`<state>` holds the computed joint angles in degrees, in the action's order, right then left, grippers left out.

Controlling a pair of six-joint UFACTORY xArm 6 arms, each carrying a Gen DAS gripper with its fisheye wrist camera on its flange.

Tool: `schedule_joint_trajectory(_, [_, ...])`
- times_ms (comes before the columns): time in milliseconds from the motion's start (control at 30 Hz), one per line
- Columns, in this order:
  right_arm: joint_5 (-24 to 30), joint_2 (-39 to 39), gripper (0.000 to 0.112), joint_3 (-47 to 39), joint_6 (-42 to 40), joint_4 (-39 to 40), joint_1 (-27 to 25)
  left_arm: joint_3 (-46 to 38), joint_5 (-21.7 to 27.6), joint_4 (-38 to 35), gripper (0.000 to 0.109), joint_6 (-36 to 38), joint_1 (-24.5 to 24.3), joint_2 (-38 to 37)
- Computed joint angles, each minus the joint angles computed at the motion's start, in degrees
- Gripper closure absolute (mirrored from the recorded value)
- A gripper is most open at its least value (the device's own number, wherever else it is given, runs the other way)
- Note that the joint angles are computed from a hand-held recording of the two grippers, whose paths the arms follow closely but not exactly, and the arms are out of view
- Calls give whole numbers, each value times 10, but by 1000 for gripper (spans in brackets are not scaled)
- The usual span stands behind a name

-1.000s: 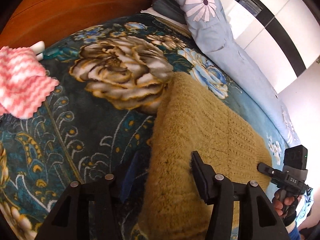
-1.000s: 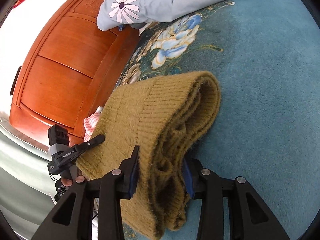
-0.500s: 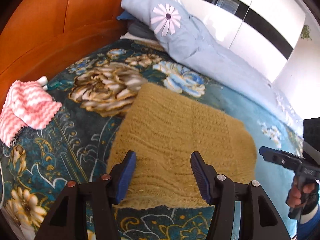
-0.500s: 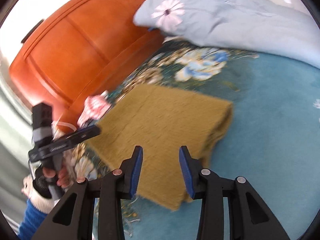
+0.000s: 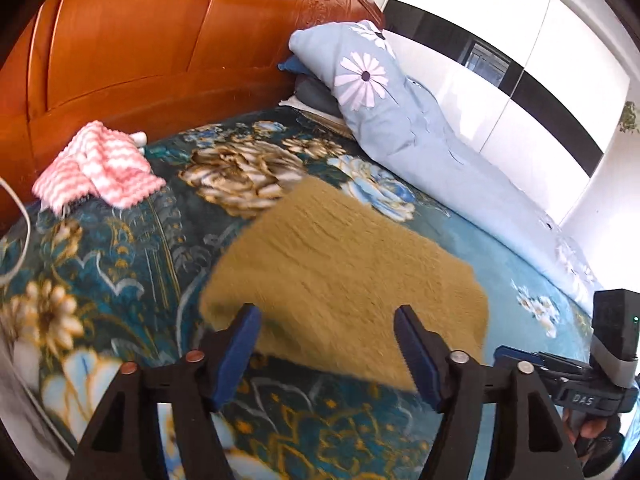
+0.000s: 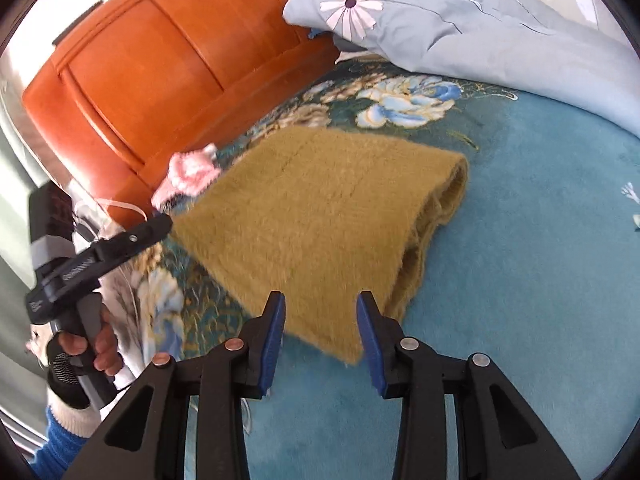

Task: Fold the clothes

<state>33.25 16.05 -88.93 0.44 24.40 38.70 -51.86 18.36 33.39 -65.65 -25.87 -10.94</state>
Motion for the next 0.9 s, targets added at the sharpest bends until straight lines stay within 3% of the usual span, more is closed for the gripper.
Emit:
schedule_joint_trajectory(33, [-4, -10, 60, 16, 3, -6, 3, -4, 26, 19, 33, -19, -15, 0])
schedule_joint_trajectory(67, [-13, -22, 47, 35, 9, -12, 6, -9, 56, 37, 33, -37, -31, 1])
schedule_joint_trajectory(200, [-57, -72, 41, 110, 50, -52, 18, -32, 163, 77, 26, -83, -91, 11])
schedule_joint_trajectory(300, [-83, -102, 23, 150, 128, -127, 23, -44, 227, 97, 22, -136, -130, 16])
schedule_joint_trajectory(400, [-94, -129, 23, 180, 222, -217, 22, -53, 277, 123, 21, -191, -165, 16])
schedule_joint_trajectory(567, [-102, -177, 23, 230, 363, -367, 16, -77, 374, 169, 8, -271, -225, 20])
schedule_joint_trajectory(767, [-97, -219, 23, 279, 374, -357, 17, -113, 465, 199, 6, -322, -283, 34])
schedule_joint_trajectory(900, [-64, -235, 23, 282, 443, -478, 24, -130, 502, 209, 6, -367, -317, 46])
